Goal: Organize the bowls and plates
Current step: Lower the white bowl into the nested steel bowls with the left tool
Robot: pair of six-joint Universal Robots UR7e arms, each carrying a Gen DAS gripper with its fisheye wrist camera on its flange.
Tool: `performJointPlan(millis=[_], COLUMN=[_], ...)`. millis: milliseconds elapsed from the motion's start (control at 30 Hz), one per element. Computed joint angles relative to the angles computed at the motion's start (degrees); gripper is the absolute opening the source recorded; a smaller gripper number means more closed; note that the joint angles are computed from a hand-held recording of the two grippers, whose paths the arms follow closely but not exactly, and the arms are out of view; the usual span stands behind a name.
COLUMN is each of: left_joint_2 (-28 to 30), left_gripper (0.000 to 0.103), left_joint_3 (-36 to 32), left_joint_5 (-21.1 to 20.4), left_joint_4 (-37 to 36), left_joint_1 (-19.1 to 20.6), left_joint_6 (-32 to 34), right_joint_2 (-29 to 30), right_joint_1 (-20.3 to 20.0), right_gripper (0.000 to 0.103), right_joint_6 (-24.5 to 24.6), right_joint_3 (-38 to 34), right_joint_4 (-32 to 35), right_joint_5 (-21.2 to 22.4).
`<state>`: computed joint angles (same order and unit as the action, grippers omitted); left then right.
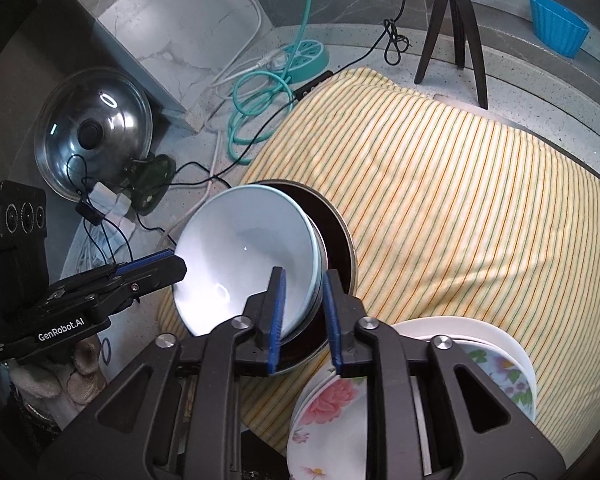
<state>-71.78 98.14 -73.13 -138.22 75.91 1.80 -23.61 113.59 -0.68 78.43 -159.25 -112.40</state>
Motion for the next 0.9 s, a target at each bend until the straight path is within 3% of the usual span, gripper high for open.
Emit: performJointPlan(millis=[300,900], left_joint_2=[-0.78,0.82], left_gripper=[0.018,0.018], left_joint_3=[-0.33,-1.33], left_joint_5=[0.97,0.19], left_joint_4=[-1.73,0.57], left_joint_1=[0.46,2.34], left_joint_6=[0.26,-1.85], right_joint_2=[-2.68,-2.04], right_joint_1=[-0.91,-3.46], right_gripper=[0.029,0.029], right_joint_6=[1.12,4.60], right_joint_3=[3.22,2.87], right_joint_4=[-3.50,-0.64], right_joint_5=[0.59,2.91])
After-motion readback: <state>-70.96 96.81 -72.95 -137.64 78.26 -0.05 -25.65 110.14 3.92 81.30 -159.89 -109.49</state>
